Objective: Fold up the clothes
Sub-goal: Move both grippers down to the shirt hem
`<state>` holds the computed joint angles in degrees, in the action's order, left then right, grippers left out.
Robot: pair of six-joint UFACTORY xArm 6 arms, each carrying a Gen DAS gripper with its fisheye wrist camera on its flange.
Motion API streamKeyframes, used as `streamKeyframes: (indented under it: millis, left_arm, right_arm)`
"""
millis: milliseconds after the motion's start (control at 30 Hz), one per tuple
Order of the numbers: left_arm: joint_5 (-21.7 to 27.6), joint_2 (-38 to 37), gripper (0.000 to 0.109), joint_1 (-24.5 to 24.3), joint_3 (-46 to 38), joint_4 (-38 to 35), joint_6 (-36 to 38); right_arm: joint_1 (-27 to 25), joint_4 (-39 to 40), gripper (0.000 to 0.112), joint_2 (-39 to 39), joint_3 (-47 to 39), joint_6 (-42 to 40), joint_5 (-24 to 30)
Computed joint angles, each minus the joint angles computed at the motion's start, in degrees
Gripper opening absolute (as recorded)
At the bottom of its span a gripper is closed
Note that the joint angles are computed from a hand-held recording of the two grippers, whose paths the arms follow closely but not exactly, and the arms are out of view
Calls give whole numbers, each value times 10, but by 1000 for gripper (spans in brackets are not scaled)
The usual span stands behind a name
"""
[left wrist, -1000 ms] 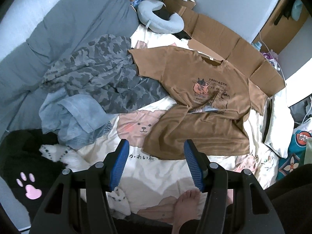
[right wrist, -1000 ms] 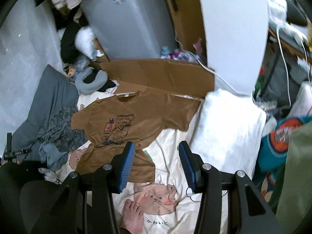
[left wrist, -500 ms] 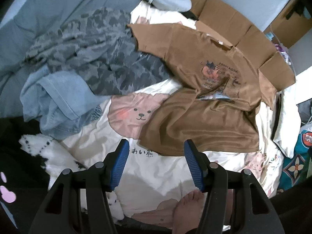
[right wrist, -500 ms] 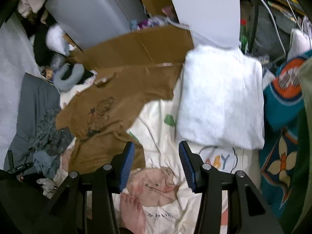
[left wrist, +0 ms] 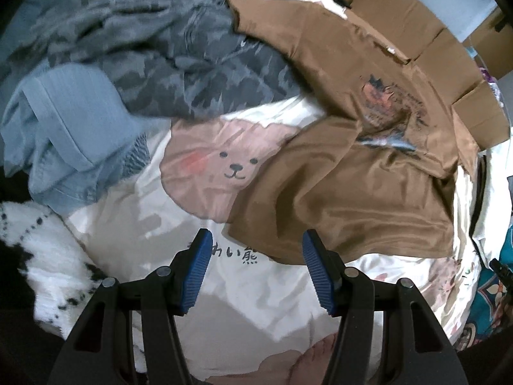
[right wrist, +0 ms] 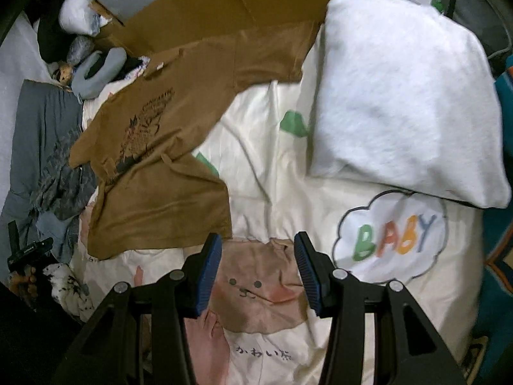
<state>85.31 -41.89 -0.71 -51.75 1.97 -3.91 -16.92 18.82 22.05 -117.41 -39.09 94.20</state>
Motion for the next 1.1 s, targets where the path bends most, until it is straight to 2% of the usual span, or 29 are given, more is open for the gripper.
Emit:
streamKeyframes:
  millis: [133, 233, 367, 633, 867, 933, 967, 1100]
  left_arm:
    - [-19, -15, 59, 6, 42, 6, 12]
    - [-26, -21, 59, 16, 69, 6, 18]
    - [-35, -27, 59, 17, 91, 6, 20]
    - [-70, -25, 59, 24, 120, 3, 25]
    - [-113, -19, 58, 16, 148, 19, 38]
    - [-124, -11, 55, 19, 156, 23, 39]
    - [-130, -7, 48, 21, 160, 25, 40]
    - [-142, 9, 47, 18, 172, 39, 44]
  right_arm:
    - [19, -6, 45, -19, 69, -8, -21]
    - [37, -18, 44, -32, 126, -18, -57]
    - [54, -17, 38, -32, 167, -5, -93]
    - [87, -44, 27, -9, 186, 4, -119]
    - [96, -54, 26, 4, 188, 16, -125]
    - [99, -57, 26, 5, 190, 18, -127]
    - [100, -59, 24, 6, 191, 19, -128]
    - [103, -65, 16, 8, 192, 24, -132]
